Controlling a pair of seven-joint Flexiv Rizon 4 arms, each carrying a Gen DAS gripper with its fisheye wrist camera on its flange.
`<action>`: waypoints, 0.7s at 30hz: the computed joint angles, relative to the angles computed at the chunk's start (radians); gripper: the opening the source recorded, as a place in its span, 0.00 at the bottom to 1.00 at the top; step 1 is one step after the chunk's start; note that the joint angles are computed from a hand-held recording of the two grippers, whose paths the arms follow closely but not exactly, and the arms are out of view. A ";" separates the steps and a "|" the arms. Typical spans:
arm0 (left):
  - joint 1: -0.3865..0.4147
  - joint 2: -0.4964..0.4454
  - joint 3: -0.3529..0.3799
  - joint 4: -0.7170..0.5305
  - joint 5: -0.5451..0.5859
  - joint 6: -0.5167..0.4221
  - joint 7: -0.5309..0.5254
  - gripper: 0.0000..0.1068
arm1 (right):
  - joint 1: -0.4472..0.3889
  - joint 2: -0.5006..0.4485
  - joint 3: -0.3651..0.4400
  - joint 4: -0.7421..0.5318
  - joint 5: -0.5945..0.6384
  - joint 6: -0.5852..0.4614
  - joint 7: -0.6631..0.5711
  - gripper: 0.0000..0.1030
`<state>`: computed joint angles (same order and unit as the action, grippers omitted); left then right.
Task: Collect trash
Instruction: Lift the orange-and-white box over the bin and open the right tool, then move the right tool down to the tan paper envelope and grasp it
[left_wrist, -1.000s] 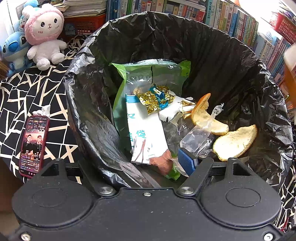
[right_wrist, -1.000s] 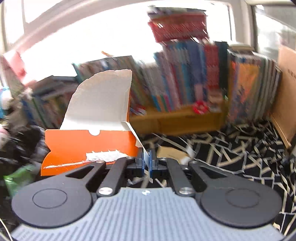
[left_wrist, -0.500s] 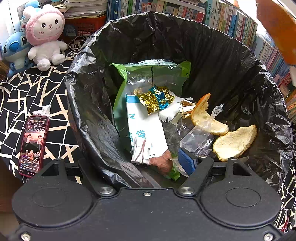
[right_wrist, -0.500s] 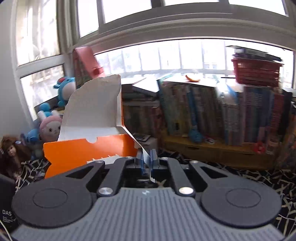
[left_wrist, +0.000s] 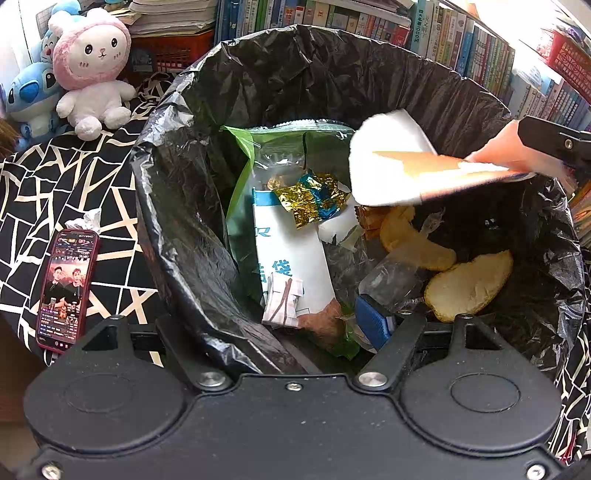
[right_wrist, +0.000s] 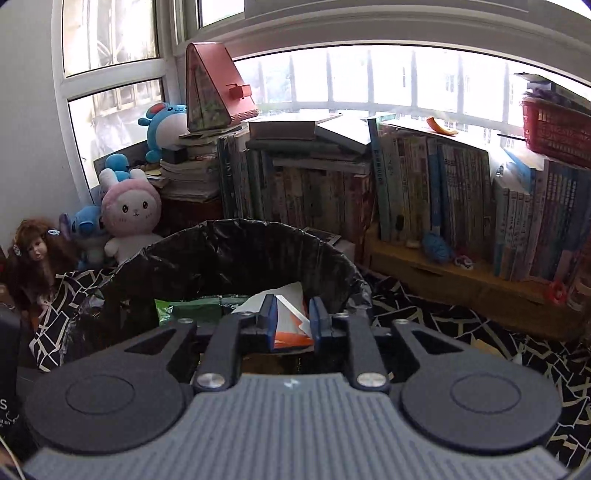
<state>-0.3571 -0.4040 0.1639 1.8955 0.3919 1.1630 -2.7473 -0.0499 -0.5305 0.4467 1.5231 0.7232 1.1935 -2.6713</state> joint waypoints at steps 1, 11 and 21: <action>0.001 0.000 -0.001 0.000 -0.001 0.000 -0.001 0.70 | -0.003 0.001 0.002 0.000 0.001 -0.005 -0.002 0.26; 0.003 0.003 0.000 0.005 -0.003 0.004 -0.008 0.70 | -0.010 -0.003 -0.003 -0.028 0.041 -0.051 -0.025 0.27; 0.007 0.003 -0.003 0.006 -0.006 0.005 -0.002 0.70 | -0.035 -0.037 -0.001 -0.098 0.128 0.027 -0.036 0.64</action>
<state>-0.3505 -0.4011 0.1611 1.9011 0.3859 1.1676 -2.7490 -0.0849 -0.5676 0.4454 1.4252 0.8517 1.2210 -2.7074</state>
